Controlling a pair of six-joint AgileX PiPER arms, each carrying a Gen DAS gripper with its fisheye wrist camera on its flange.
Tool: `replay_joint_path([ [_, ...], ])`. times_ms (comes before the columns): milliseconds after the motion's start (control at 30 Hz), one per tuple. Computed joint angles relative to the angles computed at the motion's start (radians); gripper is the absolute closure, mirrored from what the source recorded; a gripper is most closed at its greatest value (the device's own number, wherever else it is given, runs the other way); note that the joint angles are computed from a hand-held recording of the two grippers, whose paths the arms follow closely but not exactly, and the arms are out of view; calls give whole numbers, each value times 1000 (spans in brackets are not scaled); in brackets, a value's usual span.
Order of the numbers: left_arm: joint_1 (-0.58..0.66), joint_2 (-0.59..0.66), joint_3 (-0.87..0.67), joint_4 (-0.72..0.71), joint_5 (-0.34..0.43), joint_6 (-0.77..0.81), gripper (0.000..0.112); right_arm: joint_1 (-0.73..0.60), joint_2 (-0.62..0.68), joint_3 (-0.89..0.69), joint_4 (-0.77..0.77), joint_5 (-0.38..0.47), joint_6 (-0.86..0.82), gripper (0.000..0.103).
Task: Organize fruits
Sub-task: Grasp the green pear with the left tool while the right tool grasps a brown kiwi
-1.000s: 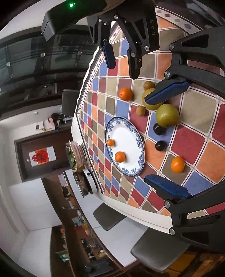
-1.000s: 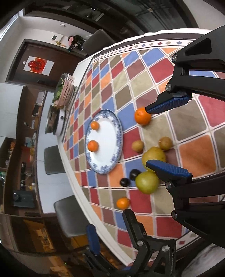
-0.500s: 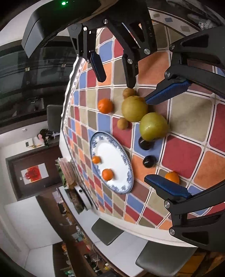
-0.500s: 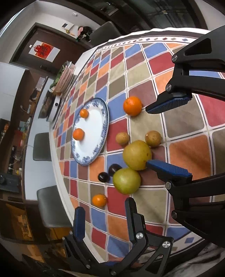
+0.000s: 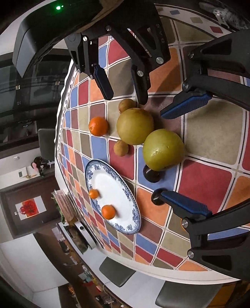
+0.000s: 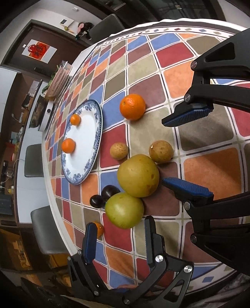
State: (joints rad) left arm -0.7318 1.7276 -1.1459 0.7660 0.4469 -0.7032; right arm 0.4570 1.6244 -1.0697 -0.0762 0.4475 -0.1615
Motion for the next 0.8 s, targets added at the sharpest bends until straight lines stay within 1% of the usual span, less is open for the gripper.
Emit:
replay_joint_path([
  [100, 10, 12, -9, -36, -9, 38, 38, -2, 9, -3, -2, -8, -7, 48],
  [133, 13, 17, -11, -41, -11, 45, 38, -2, 12, -4, -3, -11, -9, 52],
  [167, 16, 21, -13, -45, -12, 51, 39, -4, 17, -7, -2, -11, -14, 54],
  [233, 24, 30, -21, -67, -14, 74, 40, -6, 29, -18, -1, -8, -20, 54],
  [400, 34, 41, -37, -109, -15, 109, 44, -13, 49, -36, 24, -5, -41, 58],
  [467, 37, 43, -41, -123, -15, 119, 48, -15, 54, -39, 36, -5, -50, 61],
  [600, 36, 56, -66, -144, 5, 120, 51, -23, 61, -47, 74, 4, -70, 64],
  [700, 45, 59, -78, -220, 7, 169, 60, -34, 69, -59, 124, 17, -101, 68],
  [733, 45, 58, -80, -237, 10, 174, 63, -37, 72, -62, 134, 21, -106, 71],
  [767, 42, 59, -83, -227, 16, 156, 63, -41, 72, -63, 150, 24, -118, 74],
  [800, 39, 59, -81, -216, 19, 137, 63, -44, 71, -64, 161, 29, -124, 74],
])
